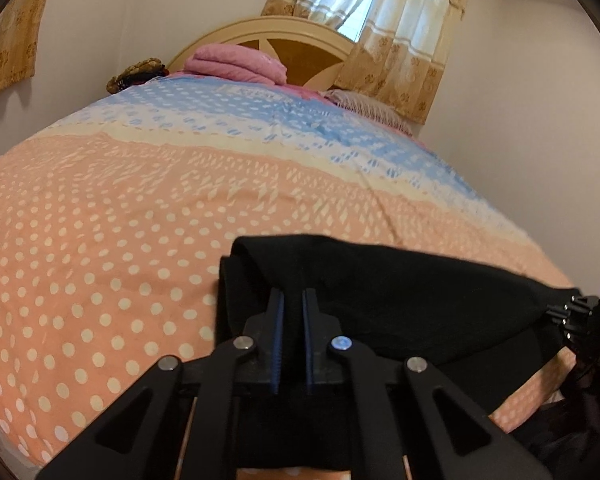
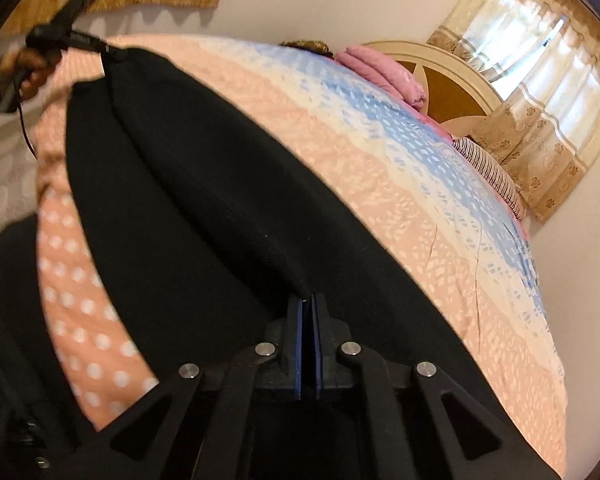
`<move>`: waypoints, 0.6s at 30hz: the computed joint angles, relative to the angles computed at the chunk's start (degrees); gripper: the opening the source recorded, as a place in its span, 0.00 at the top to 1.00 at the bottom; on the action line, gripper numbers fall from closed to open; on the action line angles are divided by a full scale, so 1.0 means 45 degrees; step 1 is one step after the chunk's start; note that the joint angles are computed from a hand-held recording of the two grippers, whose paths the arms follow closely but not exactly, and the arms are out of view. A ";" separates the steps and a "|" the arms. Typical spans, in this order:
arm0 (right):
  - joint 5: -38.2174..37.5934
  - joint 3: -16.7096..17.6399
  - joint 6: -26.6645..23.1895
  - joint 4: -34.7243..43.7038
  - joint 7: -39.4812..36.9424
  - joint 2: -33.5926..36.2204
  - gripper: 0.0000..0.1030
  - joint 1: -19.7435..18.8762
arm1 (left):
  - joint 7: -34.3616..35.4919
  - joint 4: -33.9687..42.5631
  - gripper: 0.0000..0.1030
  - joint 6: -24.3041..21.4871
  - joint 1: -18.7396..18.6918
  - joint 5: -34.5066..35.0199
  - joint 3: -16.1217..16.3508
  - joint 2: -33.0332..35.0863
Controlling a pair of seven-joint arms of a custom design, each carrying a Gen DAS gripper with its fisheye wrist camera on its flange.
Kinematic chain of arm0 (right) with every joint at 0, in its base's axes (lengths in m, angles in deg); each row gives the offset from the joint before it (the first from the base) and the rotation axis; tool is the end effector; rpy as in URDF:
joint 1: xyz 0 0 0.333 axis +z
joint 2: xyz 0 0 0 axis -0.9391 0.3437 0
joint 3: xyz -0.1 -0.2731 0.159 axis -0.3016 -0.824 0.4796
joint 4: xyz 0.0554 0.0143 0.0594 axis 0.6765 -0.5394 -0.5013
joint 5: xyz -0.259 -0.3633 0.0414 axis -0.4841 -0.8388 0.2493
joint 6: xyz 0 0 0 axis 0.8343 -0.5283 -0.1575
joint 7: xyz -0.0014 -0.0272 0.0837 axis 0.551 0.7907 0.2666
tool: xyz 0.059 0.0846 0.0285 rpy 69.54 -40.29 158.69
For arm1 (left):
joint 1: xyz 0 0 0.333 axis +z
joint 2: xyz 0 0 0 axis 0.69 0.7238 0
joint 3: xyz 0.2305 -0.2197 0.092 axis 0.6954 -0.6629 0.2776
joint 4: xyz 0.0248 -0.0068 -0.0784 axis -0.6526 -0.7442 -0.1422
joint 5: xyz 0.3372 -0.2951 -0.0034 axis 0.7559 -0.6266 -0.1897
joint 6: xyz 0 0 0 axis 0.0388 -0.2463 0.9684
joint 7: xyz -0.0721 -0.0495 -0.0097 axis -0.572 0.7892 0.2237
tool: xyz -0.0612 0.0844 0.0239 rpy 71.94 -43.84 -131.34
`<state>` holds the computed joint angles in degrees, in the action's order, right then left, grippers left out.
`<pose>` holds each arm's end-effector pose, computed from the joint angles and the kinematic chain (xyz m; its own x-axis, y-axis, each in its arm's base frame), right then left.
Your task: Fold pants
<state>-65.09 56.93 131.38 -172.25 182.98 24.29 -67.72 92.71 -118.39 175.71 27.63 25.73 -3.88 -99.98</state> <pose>0.3812 0.2074 0.4553 0.2318 -0.8680 0.4391 -0.5740 -0.4864 -0.6587 0.4756 -0.0495 0.4742 -0.3310 -0.8918 0.3085 -0.6604 -0.0146 -0.7508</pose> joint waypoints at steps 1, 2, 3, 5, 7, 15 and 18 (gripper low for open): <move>0.0310 -0.0348 0.0022 -0.0168 -0.0229 -0.0340 0.97 0.0433 | 0.0229 -0.0044 0.92 -0.0194 -0.0124 -0.0300 0.0196 -0.0225; 0.0542 -0.0512 0.0056 -0.0305 -0.0406 -0.0591 0.97 0.0698 | 0.0430 -0.0127 0.92 -0.0337 -0.0187 -0.0545 0.0308 -0.0464; 0.0764 -0.0599 0.0023 -0.0423 -0.0604 -0.0850 0.97 0.0928 | 0.0533 -0.0175 0.92 -0.0453 -0.0191 -0.0681 0.0342 -0.0626; 0.1053 -0.0423 -0.0103 -0.0591 -0.0750 -0.1197 0.97 0.1104 | 0.0624 -0.0384 0.92 -0.0688 -0.0097 -0.0756 0.0347 -0.1015; 0.1543 -0.0546 -0.0196 -0.0863 -0.1038 -0.1454 0.97 0.1522 | 0.0667 -0.0695 0.92 -0.0970 -0.0017 -0.0805 0.0441 -0.1484; 0.2162 -0.0208 -0.0401 -0.1343 -0.1117 -0.0766 0.97 0.1690 | -0.0169 -0.1277 0.92 -0.1355 0.0570 -0.0101 0.0411 -0.1304; 0.2110 -0.0203 -0.0482 -0.1334 -0.1174 -0.0742 0.97 0.1677 | -0.0055 -0.1511 0.92 -0.1349 0.0460 -0.0389 0.0500 -0.1248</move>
<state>-55.60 56.02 129.21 -178.25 177.70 20.95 -60.18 92.46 -125.18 169.64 29.70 23.98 -1.63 -105.60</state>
